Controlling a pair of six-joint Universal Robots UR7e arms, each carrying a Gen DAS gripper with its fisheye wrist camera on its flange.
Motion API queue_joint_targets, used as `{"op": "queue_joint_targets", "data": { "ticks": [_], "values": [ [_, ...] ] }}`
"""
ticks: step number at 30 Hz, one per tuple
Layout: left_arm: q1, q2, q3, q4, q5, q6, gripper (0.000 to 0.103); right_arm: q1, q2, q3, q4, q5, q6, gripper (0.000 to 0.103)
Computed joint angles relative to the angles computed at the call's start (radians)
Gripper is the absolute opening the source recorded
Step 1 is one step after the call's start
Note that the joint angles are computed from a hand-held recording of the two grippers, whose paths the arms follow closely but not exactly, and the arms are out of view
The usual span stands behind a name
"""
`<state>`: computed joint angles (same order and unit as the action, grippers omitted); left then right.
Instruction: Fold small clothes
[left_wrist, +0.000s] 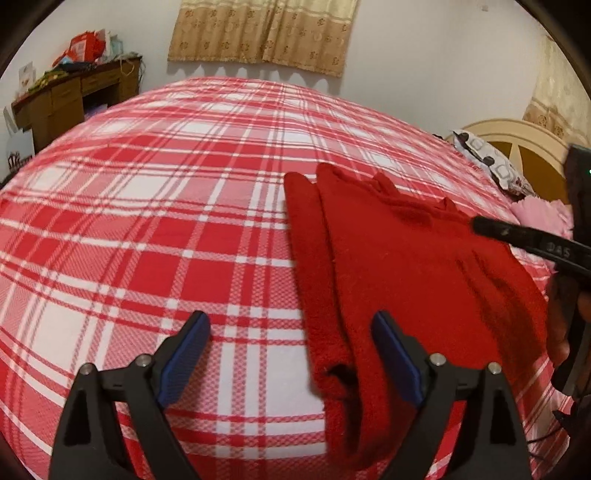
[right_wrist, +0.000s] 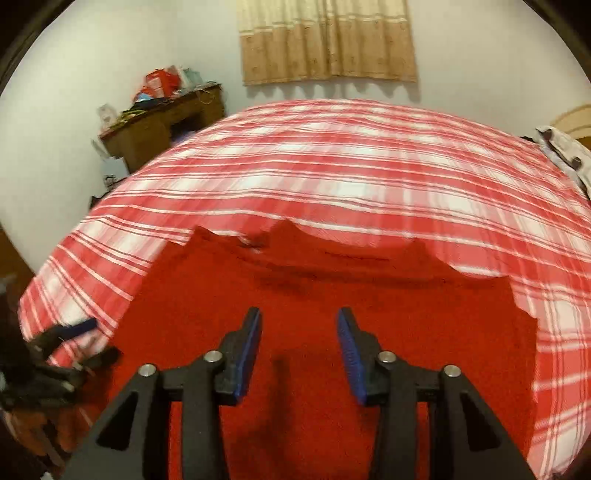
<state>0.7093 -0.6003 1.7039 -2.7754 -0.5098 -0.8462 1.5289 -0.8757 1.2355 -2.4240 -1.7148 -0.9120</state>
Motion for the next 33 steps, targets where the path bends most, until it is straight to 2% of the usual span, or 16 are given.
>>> {"op": "queue_joint_targets", "data": {
  "ticks": [1,4,9,13,16,18,21,27,33],
  "values": [
    [0.000,0.002,-0.004,0.005,0.002,-0.004,0.092,0.011,0.035,-0.056,0.081,-0.045,0.035,0.050],
    [-0.003,0.009,-0.009,0.015,0.012,-0.011,0.092,0.019,0.156,-0.218,0.224,-0.156,0.132,0.050],
    [-0.006,0.003,0.012,-0.029,0.008,-0.001,0.092,0.006,0.242,-0.373,0.281,-0.104,0.236,0.050],
    [-0.009,-0.002,0.017,-0.022,0.012,-0.014,0.092,0.022,0.219,-0.293,0.082,-0.127,0.178,0.050],
    [-0.020,-0.014,0.042,-0.045,0.016,-0.005,0.092,0.010,0.201,-0.298,0.101,-0.088,0.198,0.050],
    [-0.024,-0.028,0.064,-0.067,0.009,0.016,0.092,0.004,0.146,-0.222,0.094,-0.060,0.157,0.050],
    [-0.031,-0.057,0.103,-0.096,0.014,0.045,0.092,-0.003,0.039,-0.058,0.037,-0.021,0.049,0.050],
    [-0.039,-0.124,0.168,-0.084,0.039,0.034,0.092,-0.032,-0.169,0.279,-0.078,0.048,-0.213,0.051],
    [-0.017,-0.148,0.197,-0.209,-0.041,0.078,0.095,-0.045,-0.280,0.504,-0.179,0.057,-0.418,0.051]
  ]
}}
